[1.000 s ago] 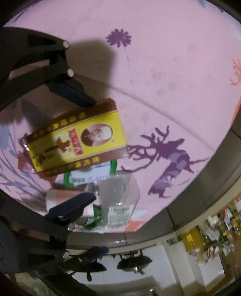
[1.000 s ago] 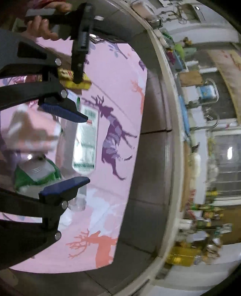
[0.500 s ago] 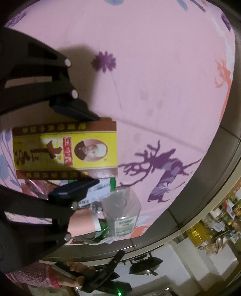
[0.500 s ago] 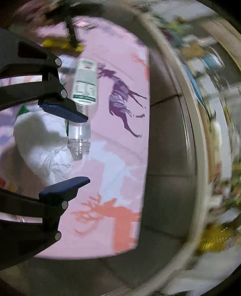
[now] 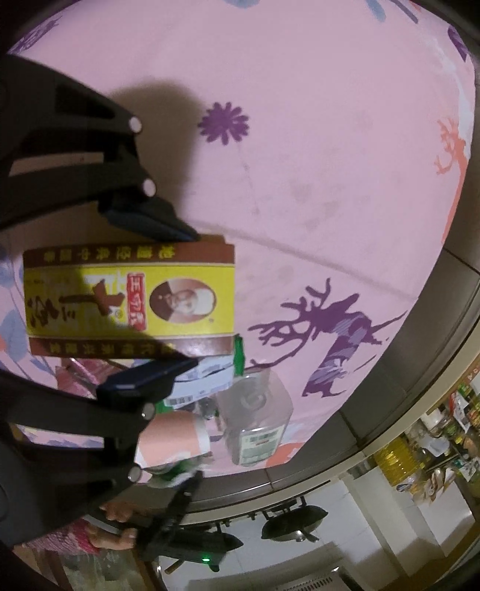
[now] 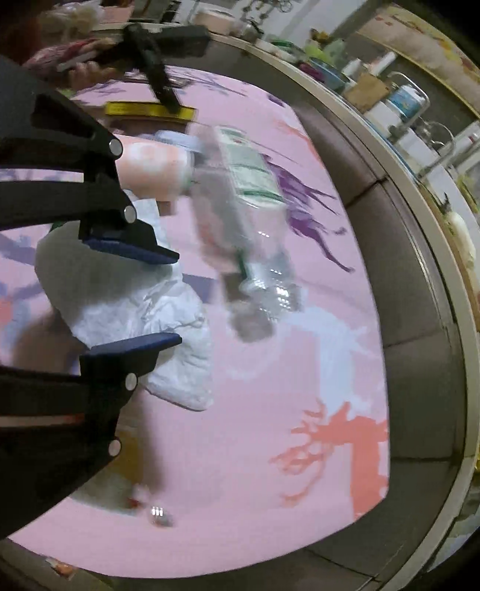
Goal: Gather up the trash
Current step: 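Grasp the clear plastic bottle with the right tool while the left tool holds the yellow box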
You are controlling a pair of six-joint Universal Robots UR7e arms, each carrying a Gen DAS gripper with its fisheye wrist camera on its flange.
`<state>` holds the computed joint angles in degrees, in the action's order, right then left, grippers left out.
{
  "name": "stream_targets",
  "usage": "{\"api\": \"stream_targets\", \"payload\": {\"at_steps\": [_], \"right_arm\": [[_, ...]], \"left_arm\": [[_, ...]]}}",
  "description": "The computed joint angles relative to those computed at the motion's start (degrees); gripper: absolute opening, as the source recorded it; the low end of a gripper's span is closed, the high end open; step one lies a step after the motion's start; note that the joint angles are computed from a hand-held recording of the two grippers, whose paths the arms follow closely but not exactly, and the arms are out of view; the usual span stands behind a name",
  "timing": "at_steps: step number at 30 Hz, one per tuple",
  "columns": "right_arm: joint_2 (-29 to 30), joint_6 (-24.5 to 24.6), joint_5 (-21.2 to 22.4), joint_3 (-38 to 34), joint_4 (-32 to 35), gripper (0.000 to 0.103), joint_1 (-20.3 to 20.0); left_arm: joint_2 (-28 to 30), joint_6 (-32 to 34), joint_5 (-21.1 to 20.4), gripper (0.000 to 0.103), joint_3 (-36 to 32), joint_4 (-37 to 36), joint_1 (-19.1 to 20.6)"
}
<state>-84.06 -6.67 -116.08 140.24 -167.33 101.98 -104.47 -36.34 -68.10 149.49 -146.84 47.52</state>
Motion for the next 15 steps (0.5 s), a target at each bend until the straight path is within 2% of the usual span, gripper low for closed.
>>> {"api": "stream_targets", "payload": {"at_steps": [3,5,6,7,8,10,12,13,15], "right_arm": [[-2.43,0.35,-1.09,1.88,1.26,0.036,1.63],[-4.96,2.36,3.04,2.78,-1.17,0.037,0.59],[-6.18,4.41,6.52,3.07,-2.27,0.038,-0.82],[-7.52,8.01,12.06,3.46,-3.81,0.042,-3.36],[-8.05,10.38,15.21,3.54,-4.52,0.048,-5.08],[-7.17,16.41,20.38,3.46,-6.80,0.051,-8.31],[-3.81,23.62,26.23,3.29,-9.76,0.051,-11.65],[-1.16,27.23,27.02,2.20,-10.69,0.051,-11.72],[3.30,32.84,25.44,0.57,-13.27,0.052,-10.96]], "left_arm": [[-0.26,-0.05,-0.40,0.058,0.22,0.23,-0.22],[-0.23,-0.21,-0.35,0.058,0.32,0.35,-0.58],[-0.05,-0.23,-0.66,0.058,0.31,0.08,-0.46],[-0.07,-0.26,-0.94,0.058,0.43,-0.19,-0.38],[0.01,-0.25,-1.05,0.058,0.55,-0.57,-0.32],[0.06,-0.17,-1.06,0.058,0.73,-1.16,-0.28],[0.03,0.20,-1.38,0.058,0.80,-1.64,0.05],[0.02,0.50,-1.67,0.058,0.84,-1.95,0.29],[0.04,1.15,-2.31,0.058,0.90,-2.65,0.83]]}}
